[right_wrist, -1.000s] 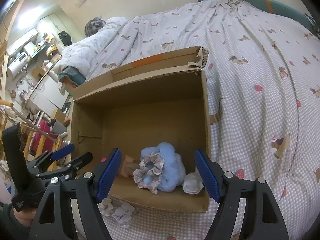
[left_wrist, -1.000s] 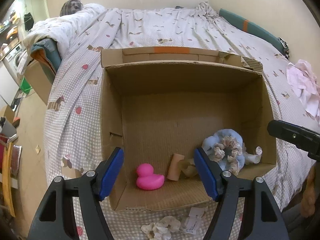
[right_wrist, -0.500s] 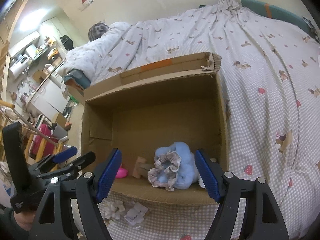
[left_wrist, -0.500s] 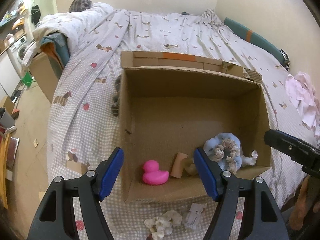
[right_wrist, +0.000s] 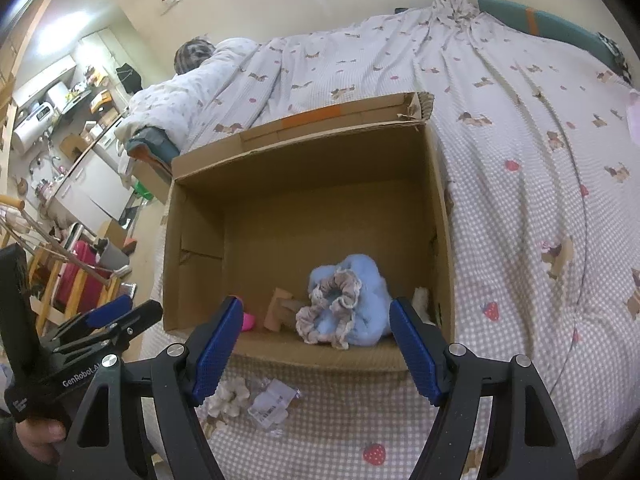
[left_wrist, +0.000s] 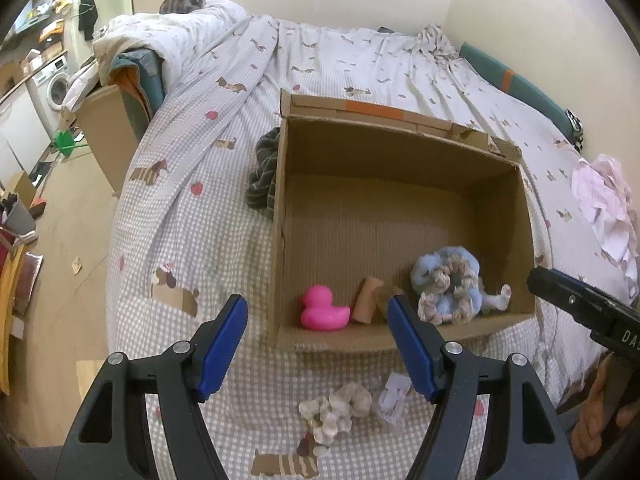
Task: Organize soft objects
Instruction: 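Withdraw both grippers from the box back toward the remaining items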
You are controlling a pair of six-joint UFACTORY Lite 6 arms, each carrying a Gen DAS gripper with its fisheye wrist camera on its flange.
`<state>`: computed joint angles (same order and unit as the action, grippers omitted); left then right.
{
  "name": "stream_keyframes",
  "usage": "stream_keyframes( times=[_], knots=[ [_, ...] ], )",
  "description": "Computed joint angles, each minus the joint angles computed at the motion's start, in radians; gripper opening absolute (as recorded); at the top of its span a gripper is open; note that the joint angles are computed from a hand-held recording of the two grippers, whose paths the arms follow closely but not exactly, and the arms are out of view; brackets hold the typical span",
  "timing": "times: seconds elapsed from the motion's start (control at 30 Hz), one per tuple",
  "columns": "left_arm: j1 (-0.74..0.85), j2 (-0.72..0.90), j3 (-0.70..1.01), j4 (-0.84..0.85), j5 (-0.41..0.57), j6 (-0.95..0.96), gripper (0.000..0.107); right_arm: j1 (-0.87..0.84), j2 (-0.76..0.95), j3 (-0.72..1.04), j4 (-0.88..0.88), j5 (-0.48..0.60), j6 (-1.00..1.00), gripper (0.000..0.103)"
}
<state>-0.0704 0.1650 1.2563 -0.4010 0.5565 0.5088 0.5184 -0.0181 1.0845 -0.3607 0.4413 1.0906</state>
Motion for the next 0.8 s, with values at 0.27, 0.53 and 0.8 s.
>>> stream_keyframes(
  times=[0.27,0.53,0.8],
  knots=[
    [0.009,-0.081,-0.102,-0.003,-0.001,0.006,0.070,0.065,-0.058,-0.065,-0.119,0.045,0.169,0.080],
    [0.018,-0.124,-0.161,0.007,0.010,0.006,0.070,0.126,-0.082,-0.124,-0.104,0.023,0.231,0.080],
    [0.032,-0.170,-0.225,0.005,0.037,0.010,0.070,0.185,-0.061,-0.131,-0.098,0.020,0.256,0.080]
  ],
)
